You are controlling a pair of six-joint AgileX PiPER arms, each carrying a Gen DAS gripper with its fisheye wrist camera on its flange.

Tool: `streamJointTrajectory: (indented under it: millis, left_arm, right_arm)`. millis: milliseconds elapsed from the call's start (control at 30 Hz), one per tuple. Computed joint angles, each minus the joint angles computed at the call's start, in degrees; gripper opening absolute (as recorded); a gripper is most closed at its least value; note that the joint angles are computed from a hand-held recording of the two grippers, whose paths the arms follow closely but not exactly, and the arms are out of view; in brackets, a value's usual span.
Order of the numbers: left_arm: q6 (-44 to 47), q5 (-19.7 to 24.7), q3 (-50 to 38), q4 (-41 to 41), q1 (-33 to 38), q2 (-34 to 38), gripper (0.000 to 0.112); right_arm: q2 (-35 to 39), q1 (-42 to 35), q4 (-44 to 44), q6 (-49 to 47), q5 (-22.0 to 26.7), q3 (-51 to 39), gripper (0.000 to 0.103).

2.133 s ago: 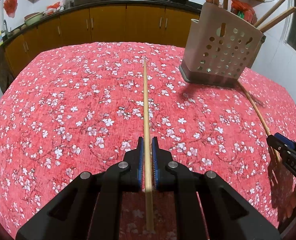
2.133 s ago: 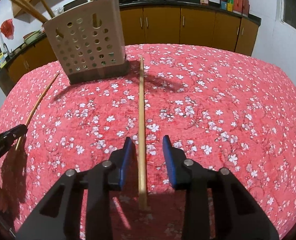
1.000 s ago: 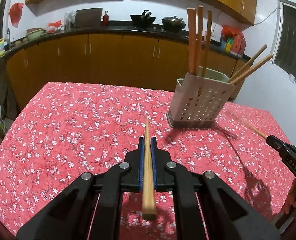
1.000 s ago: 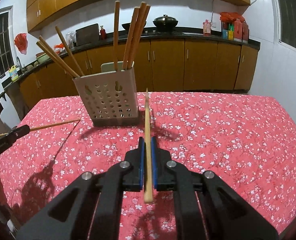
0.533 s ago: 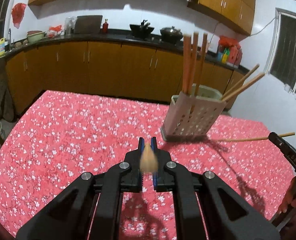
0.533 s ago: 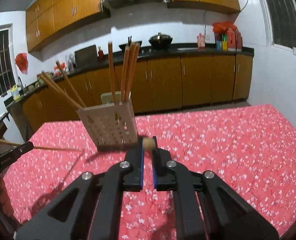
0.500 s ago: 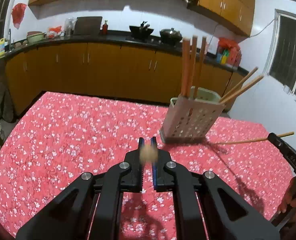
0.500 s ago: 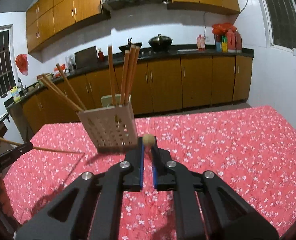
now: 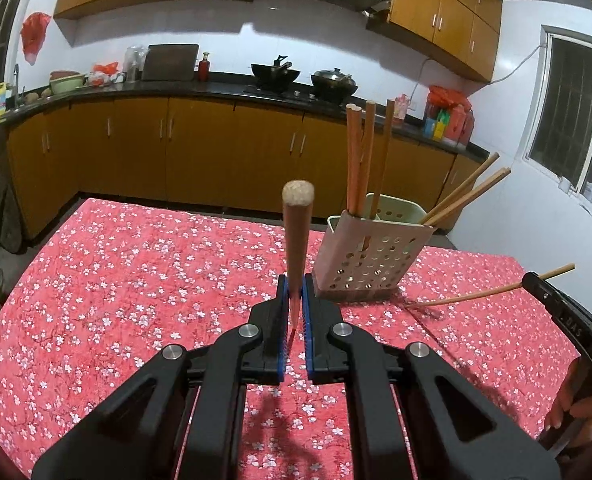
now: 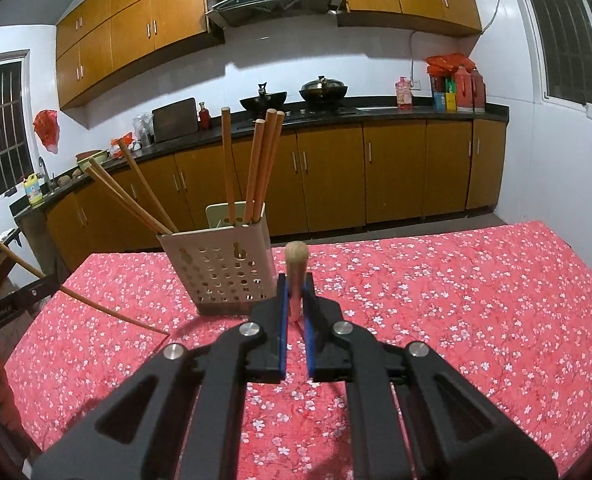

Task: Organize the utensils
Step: 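Lift the left tool's chopstick upright over the holder while the right tool lifts its chopstick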

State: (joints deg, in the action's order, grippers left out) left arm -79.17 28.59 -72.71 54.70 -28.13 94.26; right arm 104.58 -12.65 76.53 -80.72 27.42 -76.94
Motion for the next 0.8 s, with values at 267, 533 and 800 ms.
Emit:
streamJointTrajectory:
  millis: [267,533,800]
  left_arm:
    - [0.37,-0.12,-0.40,-0.10,-0.03,0.49,0.007]
    - [2.39,-0.09,-1.52,-1.00,0.34,0.26,0.007]
    - [4.81,0.61,-3.82,-1.71,-0.24,0.23,0.007]
  right_arm:
    - [0.31,0.25,-1.06,0.89,-0.01,-0.84,0.008]
    - [-0.40,0.63,-1.34,0.79,0.31,-2.01,0.008]
    - [-1.60,0.94,-1.63,0.62,1.31,-2.90,0.008]
